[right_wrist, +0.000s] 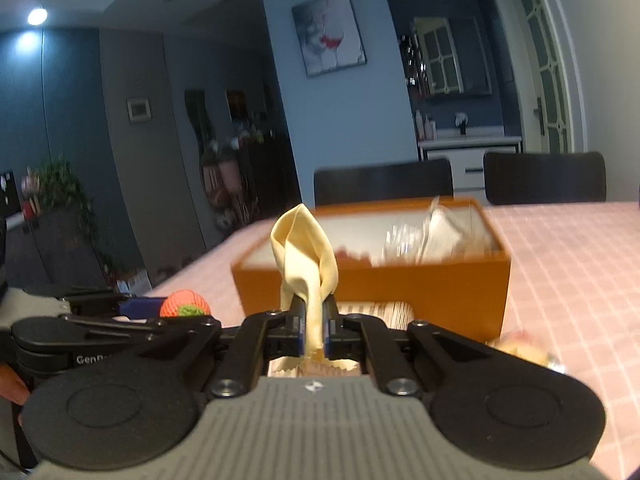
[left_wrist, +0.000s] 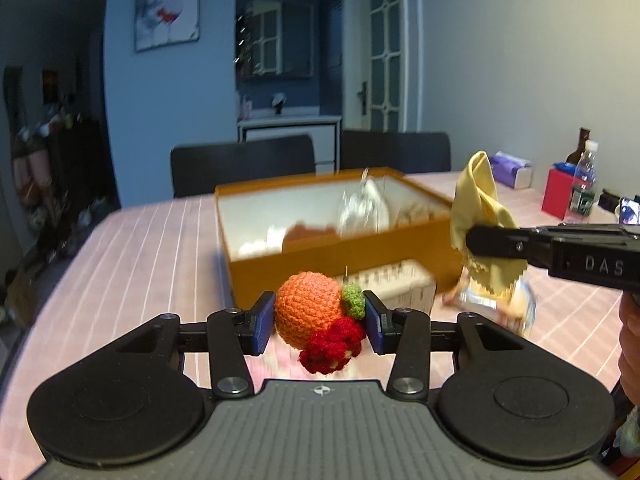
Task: Organize soft objects
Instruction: 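Carry toy and yellow cloth into the orange box and open both tools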
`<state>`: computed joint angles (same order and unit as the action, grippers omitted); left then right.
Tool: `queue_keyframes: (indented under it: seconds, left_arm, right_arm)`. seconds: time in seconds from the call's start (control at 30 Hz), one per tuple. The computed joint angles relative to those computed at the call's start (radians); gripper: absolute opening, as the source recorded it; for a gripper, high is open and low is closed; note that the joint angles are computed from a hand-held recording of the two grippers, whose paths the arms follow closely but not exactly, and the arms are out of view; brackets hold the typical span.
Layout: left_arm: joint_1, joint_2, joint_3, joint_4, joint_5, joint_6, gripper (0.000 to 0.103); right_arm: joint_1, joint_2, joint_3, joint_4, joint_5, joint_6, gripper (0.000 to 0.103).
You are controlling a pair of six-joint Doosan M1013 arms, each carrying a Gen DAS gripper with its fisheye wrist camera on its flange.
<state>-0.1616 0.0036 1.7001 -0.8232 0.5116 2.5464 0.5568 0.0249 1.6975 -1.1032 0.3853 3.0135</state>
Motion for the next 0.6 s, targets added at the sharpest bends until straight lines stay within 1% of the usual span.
queue_keyframes:
  seconds: [0.07, 0.13, 0.2, 0.27, 0.33, 0.37, 0.4, 0.47, 0.5, 0.53, 0.6]
  left_arm:
    - [-0.005, 0.014, -0.033, 0.003, 0.008, 0.019, 0.052]
    - [-0.012, 0.039, -0.078, 0.049, 0.034, 0.0, 0.052]
    - [-0.022, 0.063, -0.121, 0.106, 0.049, -0.022, 0.052]
    - [-0.03, 0.086, -0.157, 0.159, 0.051, -0.047, 0.052]
    - [-0.028, 0.117, -0.201, 0.18, 0.081, -0.062, 0.052]
    - [-0.024, 0.134, -0.224, 0.179, 0.106, -0.059, 0.052]
    - [-0.024, 0.15, -0.246, 0.193, 0.13, -0.066, 0.052]
    - [-0.028, 0.184, -0.292, 0.248, 0.165, -0.097, 0.052]
    - [-0.032, 0.199, -0.313, 0.288, 0.179, -0.114, 0.052]
    - [-0.038, 0.215, -0.331, 0.326, 0.186, -0.129, 0.052]
    - [-0.048, 0.242, -0.366, 0.404, 0.216, -0.166, 0.052]
  right_arm:
    - [-0.014, 0.009, -0.023, -0.042, -0.012, 0.04, 0.005]
    - [-0.032, 0.026, -0.053, -0.032, -0.03, 0.038, 0.005]
    - [-0.05, 0.045, -0.086, 0.018, -0.052, -0.001, 0.006]
    - [-0.069, 0.069, -0.124, 0.108, -0.072, -0.087, 0.006]
    - [-0.083, 0.098, -0.17, 0.195, -0.058, -0.164, 0.006]
    - [-0.092, 0.115, -0.198, 0.284, -0.044, -0.247, 0.006]
    - [-0.105, 0.134, -0.23, 0.413, -0.033, -0.37, 0.006]
    - [-0.128, 0.167, -0.282, 0.631, -0.009, -0.565, 0.006]
    - [-0.139, 0.186, -0.314, 0.743, 0.018, -0.677, 0.006]
    - [-0.149, 0.21, -0.35, 0.823, 0.058, -0.753, 0.006]
    - [-0.163, 0.252, -0.415, 0.914, 0.139, -0.831, 0.007]
